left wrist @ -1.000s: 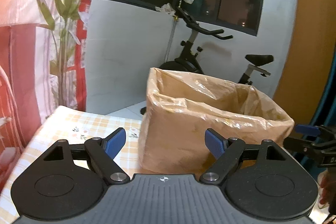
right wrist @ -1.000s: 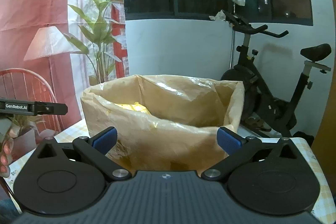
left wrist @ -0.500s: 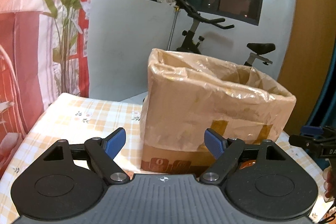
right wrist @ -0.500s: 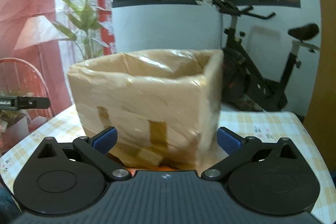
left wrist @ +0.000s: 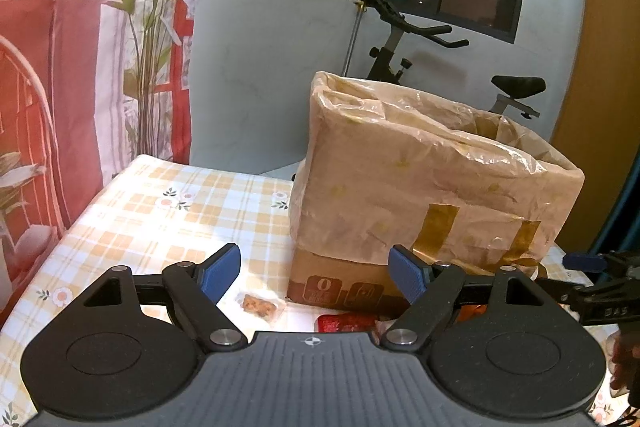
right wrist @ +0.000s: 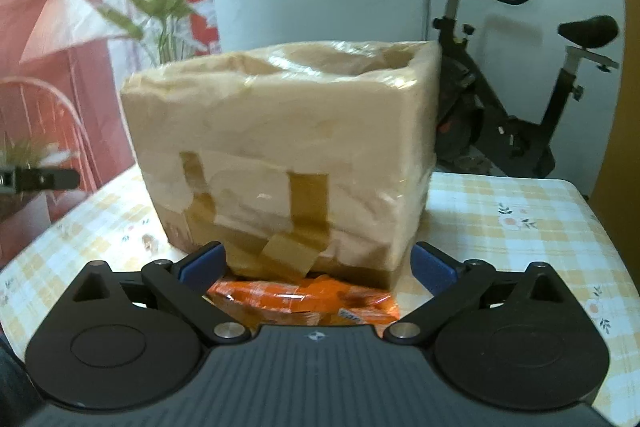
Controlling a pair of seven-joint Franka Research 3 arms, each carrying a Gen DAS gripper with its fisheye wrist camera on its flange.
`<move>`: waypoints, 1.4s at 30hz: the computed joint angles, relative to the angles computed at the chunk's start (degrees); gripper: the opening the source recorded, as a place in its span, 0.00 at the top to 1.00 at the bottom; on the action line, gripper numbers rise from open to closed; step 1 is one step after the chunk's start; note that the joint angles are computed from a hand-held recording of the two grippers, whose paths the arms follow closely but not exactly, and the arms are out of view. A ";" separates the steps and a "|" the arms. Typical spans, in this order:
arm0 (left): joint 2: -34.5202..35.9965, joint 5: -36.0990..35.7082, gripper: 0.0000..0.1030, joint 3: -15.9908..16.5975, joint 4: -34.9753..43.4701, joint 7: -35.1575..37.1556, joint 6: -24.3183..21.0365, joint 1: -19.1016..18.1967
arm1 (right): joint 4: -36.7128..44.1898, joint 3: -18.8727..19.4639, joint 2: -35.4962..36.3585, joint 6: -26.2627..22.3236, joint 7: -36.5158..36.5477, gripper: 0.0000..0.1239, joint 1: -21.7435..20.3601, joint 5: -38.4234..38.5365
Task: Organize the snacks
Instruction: 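Lower both grippers from the box back to the snack pile, then grasp the orange triangle-chip bag with the right gripper while the left grasps a small brown candy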
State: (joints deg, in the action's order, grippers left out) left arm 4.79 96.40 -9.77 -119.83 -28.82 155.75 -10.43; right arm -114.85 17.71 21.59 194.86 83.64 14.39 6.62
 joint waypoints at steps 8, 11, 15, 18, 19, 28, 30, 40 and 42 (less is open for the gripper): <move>0.13 0.64 0.20 -0.08 -0.23 -0.90 0.33 -0.11 | 2.53 -7.07 1.77 -6.57 -2.25 0.21 7.51 6.29; 0.42 -0.06 0.20 -0.05 -0.30 -0.71 0.46 -0.10 | -0.02 -4.50 0.77 -6.45 -3.08 0.21 5.48 7.37; 0.82 -0.35 0.20 0.02 -0.29 -0.74 0.88 -0.16 | -3.30 -3.55 -0.72 -6.78 -2.98 0.21 4.59 9.28; 1.13 -0.73 0.20 0.08 -0.21 -0.49 1.20 -0.22 | -4.48 0.12 -1.25 -5.98 -2.93 0.21 0.88 9.71; 1.19 -0.78 0.20 0.11 -0.19 -0.52 1.25 -0.24 | -4.46 0.33 -1.26 -5.83 -2.63 0.21 0.69 9.95; 1.48 -1.83 0.20 0.29 -0.40 -0.06 1.23 -0.35 | -2.98 -8.34 -0.41 -6.43 -1.15 0.17 9.00 11.05; 1.56 -1.88 0.20 0.33 -0.41 -0.21 1.37 -0.36 | -2.43 -9.72 -0.03 -6.90 -1.21 0.17 10.33 10.99; 2.07 -3.11 0.20 0.46 -0.79 0.07 1.82 -0.51 | -2.16 -2.80 1.18 -6.20 -1.43 0.17 3.70 12.37; 2.07 -3.49 0.20 0.52 -0.93 0.15 2.00 -0.50 | -1.97 -2.13 1.56 -5.83 -0.76 0.17 3.05 12.49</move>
